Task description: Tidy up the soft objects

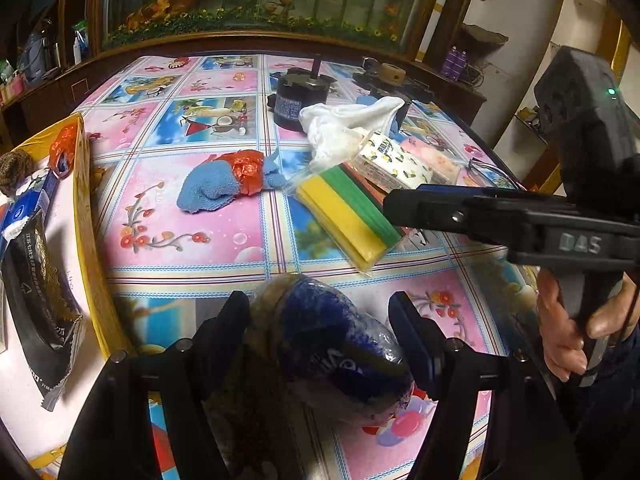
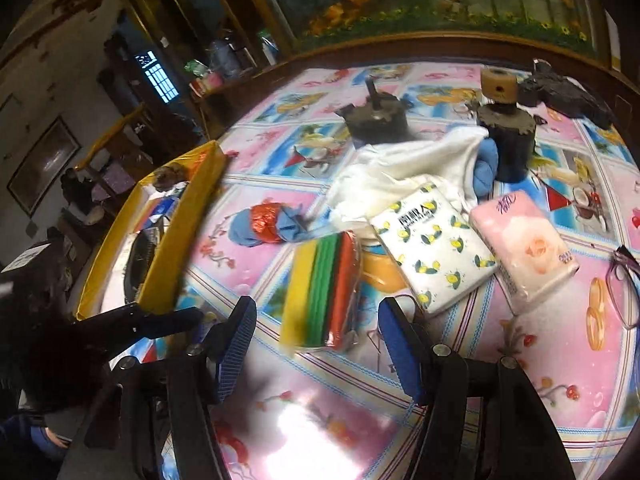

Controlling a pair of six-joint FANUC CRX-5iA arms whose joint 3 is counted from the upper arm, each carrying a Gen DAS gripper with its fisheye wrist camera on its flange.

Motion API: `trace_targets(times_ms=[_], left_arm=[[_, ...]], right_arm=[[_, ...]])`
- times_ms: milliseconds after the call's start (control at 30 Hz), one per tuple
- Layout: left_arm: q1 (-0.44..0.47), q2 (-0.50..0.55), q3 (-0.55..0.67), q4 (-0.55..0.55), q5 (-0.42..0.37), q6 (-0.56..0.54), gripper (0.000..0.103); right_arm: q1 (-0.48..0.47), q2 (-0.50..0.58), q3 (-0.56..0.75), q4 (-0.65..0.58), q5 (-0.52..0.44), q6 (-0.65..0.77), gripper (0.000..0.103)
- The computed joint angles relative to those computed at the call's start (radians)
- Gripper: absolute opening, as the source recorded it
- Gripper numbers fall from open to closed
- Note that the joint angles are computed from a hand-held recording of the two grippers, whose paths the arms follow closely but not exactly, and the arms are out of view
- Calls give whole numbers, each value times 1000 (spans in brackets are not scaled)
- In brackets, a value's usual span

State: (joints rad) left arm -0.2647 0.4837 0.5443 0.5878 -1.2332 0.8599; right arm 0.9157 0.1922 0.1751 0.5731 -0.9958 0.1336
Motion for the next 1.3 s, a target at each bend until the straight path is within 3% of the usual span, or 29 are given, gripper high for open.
trace_targets(times_ms=[133,267,300,433,500,567,800,933,1133,1300], left_arm=[[-5,-16,-24,-8,27,-10,72],[-5,-35,-51,1,48,-30,67],[-3,-38,-60,14,50,-40,63],[7,-54,-103,59,69,-74,63],[12,-49,-101,74,59,-72,63],[15,-43,-96,81,51,-63,63],[19,-44,-111,111,51,-77,57],[8,-43,-88,59,43,-63,58],[-8,-38,-47,-37,24,-5,74],[-13,-16,-11,-66,-20,19,73]], right_arm=[[-2,34,39,18,-37,13,68],[-13,94,133,-11,-110,82,76],[-18,118,173,-35,-139,117,76],[-20,226,326,-66,-269,232,76],[-14,250,352,-69,-294,263,67],[-6,259,353,-50,-318,268,42],[13,170,216,25,-240,141,39],[18,148,186,45,-211,119,39],[21,136,169,51,-196,103,39],[23,129,160,50,-181,96,39]])
